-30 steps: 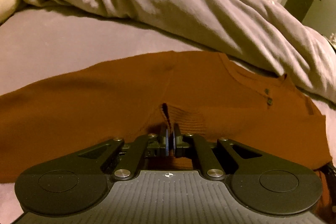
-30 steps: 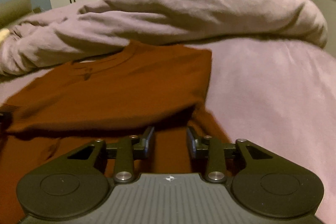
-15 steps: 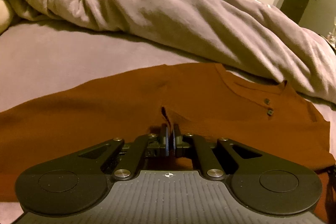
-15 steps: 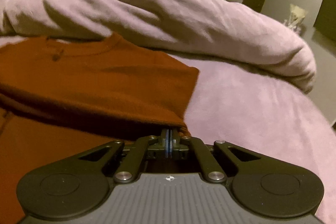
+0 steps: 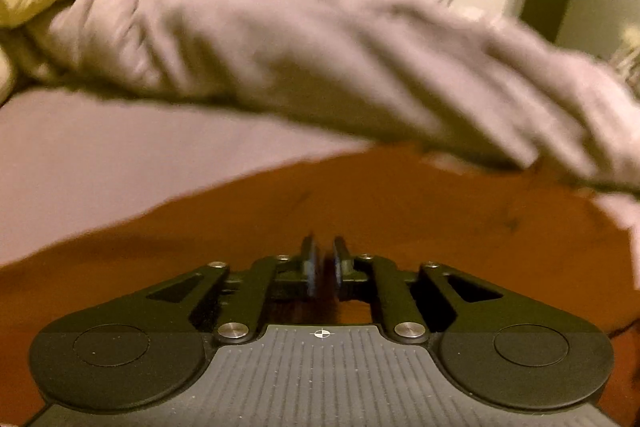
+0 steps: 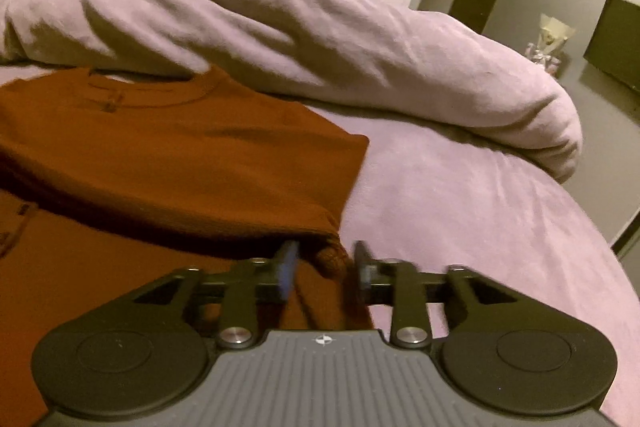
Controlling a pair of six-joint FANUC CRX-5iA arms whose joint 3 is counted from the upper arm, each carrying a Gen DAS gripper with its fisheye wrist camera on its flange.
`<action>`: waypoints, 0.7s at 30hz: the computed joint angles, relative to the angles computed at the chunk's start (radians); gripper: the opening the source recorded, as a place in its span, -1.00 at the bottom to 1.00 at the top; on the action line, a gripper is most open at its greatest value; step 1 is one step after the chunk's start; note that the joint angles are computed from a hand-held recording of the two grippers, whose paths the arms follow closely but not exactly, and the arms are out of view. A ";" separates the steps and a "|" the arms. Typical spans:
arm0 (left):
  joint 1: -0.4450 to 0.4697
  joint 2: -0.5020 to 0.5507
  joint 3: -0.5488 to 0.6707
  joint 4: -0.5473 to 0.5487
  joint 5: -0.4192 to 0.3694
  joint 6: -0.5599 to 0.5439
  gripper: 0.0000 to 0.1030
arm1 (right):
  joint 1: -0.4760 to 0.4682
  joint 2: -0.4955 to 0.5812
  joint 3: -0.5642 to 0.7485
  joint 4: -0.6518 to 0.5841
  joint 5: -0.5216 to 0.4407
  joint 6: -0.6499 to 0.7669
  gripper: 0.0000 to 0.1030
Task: Fold small clothes
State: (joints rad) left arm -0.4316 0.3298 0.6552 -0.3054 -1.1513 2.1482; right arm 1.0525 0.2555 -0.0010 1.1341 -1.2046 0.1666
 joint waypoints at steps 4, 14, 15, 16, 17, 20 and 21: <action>0.002 -0.032 -0.054 0.018 -0.019 0.008 0.01 | 0.021 -0.027 -0.031 0.073 0.048 -0.019 -0.33; -0.014 0.006 -0.013 0.082 -0.056 -0.015 0.25 | -0.013 0.091 0.125 -0.062 0.142 0.146 -0.37; -0.011 0.013 -0.010 0.088 -0.066 -0.019 0.25 | -0.016 0.086 0.106 -0.049 0.155 0.131 -0.37; -0.010 0.005 -0.026 0.088 -0.051 -0.013 0.27 | -0.016 0.082 0.092 -0.034 0.162 0.135 -0.37; -0.010 -0.008 -0.044 0.092 -0.033 -0.007 0.34 | -0.015 0.082 0.093 -0.033 0.160 0.155 -0.36; 0.001 -0.062 -0.108 0.123 0.004 0.052 0.59 | -0.009 0.074 0.090 -0.037 0.151 0.176 -0.33; 0.000 -0.090 -0.137 0.114 0.018 0.095 0.68 | -0.004 0.069 0.088 -0.036 0.144 0.169 -0.33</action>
State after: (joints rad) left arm -0.4313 0.2396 0.5186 -0.1919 -1.1337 2.2429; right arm 1.0481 0.3244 0.0868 1.0985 -1.0605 0.3356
